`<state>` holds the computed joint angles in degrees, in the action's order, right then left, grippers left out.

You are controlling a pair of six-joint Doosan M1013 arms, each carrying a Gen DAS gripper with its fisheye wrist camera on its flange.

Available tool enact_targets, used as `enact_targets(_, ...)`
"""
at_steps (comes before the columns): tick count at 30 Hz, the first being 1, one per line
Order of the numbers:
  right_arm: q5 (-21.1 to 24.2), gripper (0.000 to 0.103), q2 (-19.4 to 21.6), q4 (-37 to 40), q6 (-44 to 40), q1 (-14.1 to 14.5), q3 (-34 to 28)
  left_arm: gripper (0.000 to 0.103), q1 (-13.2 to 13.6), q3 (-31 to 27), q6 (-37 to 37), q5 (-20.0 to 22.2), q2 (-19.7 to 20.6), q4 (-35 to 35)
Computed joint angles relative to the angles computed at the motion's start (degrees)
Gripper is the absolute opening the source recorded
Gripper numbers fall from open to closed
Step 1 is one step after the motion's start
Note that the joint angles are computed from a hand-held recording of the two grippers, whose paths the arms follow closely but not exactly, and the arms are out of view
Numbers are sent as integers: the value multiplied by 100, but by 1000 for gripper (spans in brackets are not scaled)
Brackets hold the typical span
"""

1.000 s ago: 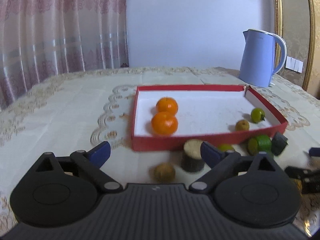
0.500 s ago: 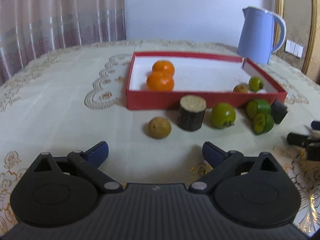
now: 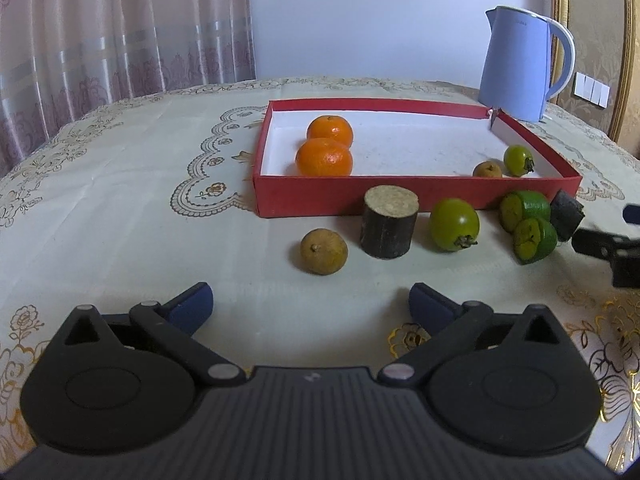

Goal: Organize fruits
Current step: 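Grasp the dark cylindrical piece with the right gripper and lift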

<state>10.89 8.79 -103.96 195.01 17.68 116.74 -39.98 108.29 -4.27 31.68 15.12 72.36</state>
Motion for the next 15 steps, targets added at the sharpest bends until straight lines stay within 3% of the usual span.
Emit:
enact_targets(6, 5, 97, 185, 836, -1000, 3, -225, 103, 1, -6, -3, -11, 2, -18)
enact_targets(8, -30, 80, 226, 962, -1188, 8, -278, 103, 1, -6, -3, -11, 2, -18)
enact_targets(10, -120, 67, 281, 1622, -1934, 1, -362, 103, 0, -6, -4, -9, 2, -16)
enact_targets(15, -394, 50, 291, 1665, -1977, -49, -377, 103, 0, -5, -5, -9, 2, -14)
